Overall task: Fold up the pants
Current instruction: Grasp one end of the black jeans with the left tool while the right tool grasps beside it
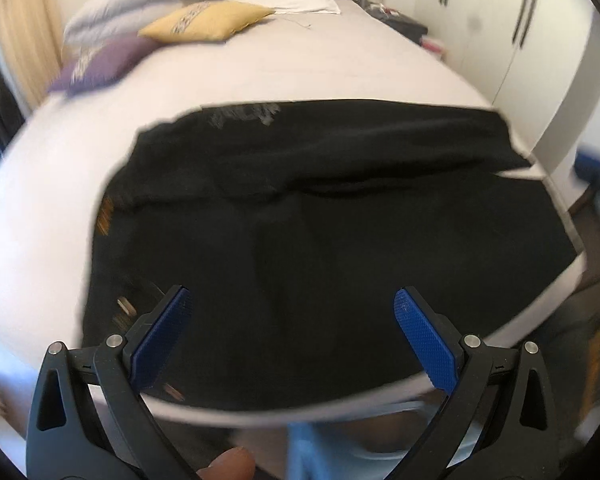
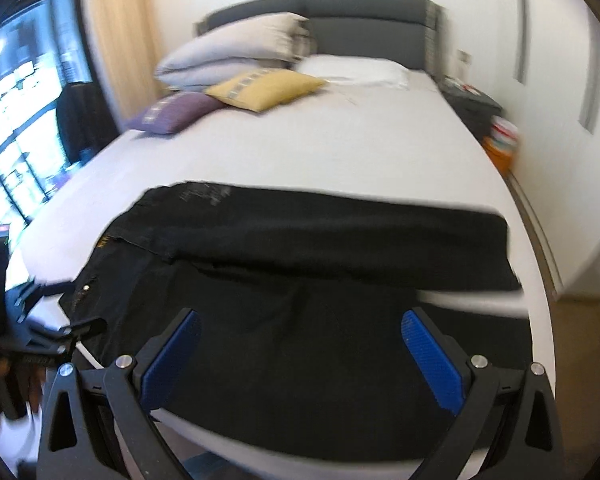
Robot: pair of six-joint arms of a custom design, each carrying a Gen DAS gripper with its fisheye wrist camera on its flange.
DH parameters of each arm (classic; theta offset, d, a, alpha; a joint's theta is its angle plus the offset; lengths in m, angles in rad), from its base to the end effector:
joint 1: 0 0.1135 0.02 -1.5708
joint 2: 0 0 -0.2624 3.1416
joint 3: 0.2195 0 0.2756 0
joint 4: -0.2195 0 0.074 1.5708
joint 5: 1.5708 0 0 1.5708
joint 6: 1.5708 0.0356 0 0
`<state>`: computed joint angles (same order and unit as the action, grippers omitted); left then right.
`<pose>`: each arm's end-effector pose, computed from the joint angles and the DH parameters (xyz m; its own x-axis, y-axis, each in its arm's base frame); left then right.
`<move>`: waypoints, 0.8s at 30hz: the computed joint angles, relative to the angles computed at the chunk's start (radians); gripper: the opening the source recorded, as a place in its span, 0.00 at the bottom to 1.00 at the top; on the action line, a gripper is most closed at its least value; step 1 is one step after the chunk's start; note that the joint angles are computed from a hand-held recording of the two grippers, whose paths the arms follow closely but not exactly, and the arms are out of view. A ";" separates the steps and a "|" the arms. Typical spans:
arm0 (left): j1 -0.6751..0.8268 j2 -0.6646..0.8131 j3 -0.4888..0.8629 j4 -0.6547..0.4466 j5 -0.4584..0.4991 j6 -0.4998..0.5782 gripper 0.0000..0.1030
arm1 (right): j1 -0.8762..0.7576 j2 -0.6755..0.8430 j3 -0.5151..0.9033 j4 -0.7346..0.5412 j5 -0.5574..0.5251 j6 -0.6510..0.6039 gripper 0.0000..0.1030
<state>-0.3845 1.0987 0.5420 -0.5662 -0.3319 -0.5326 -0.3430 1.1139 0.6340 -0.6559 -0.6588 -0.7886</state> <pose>0.1966 -0.0670 0.1590 -0.8335 -0.1806 -0.5222 -0.2314 0.9723 0.0331 0.2085 -0.0513 0.1854 -0.6183 -0.3748 -0.6908 -0.5896 0.8024 0.0924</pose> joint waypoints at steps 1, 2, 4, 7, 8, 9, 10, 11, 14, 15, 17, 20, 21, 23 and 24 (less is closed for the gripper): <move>0.046 0.020 0.014 0.010 0.021 0.059 1.00 | 0.007 0.079 0.057 -0.005 -0.033 -0.051 1.00; 0.120 0.046 0.035 0.026 0.064 0.142 1.00 | 0.016 0.123 0.094 -0.012 -0.044 -0.072 1.00; 0.271 0.124 0.101 0.070 0.154 0.308 1.00 | 0.050 0.257 0.199 -0.027 -0.062 -0.135 1.00; 0.431 0.313 0.254 0.141 0.215 0.558 1.00 | 0.107 0.446 0.363 -0.061 -0.039 -0.196 1.00; 0.471 0.394 0.318 0.158 0.227 0.640 1.00 | 0.130 0.505 0.419 -0.064 -0.019 -0.204 1.00; 0.513 0.485 0.392 0.169 0.244 0.725 1.00 | 0.149 0.556 0.470 -0.068 -0.003 -0.212 0.98; 0.549 0.567 0.466 0.165 0.271 0.799 1.00 | 0.159 0.597 0.511 -0.079 0.004 -0.224 0.97; 0.572 0.637 0.535 0.158 0.286 0.854 1.00 | 0.167 0.643 0.558 -0.094 0.009 -0.239 0.94; 0.627 0.860 0.785 0.080 0.321 0.999 1.00 | 0.185 0.784 0.708 -0.148 0.018 -0.268 0.91; 0.640 0.932 0.874 0.051 0.322 1.036 1.00 | 0.184 0.806 0.729 -0.156 0.014 -0.278 0.91; 0.657 1.051 1.034 -0.027 0.331 1.088 1.00 | 0.196 0.878 0.801 -0.177 0.012 -0.305 0.91; 0.675 1.231 1.284 -0.168 0.347 1.157 1.00 | 0.208 0.990 0.913 -0.246 0.021 -0.358 0.91; 0.681 1.296 1.377 -0.224 0.353 1.179 1.00 | 0.226 1.028 0.958 -0.253 0.030 -0.350 0.91; 0.694 1.423 1.555 -0.349 0.395 1.200 0.98 | 0.242 1.094 1.033 -0.285 0.037 -0.367 0.89; 0.700 1.485 1.645 -0.408 0.413 1.212 0.95 | 0.250 1.130 1.078 -0.308 0.042 -0.373 0.87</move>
<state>0.3154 2.5833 2.1870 -0.9740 0.0807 0.6798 -0.0926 2.2434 1.7117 -0.9636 -0.6164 -1.1619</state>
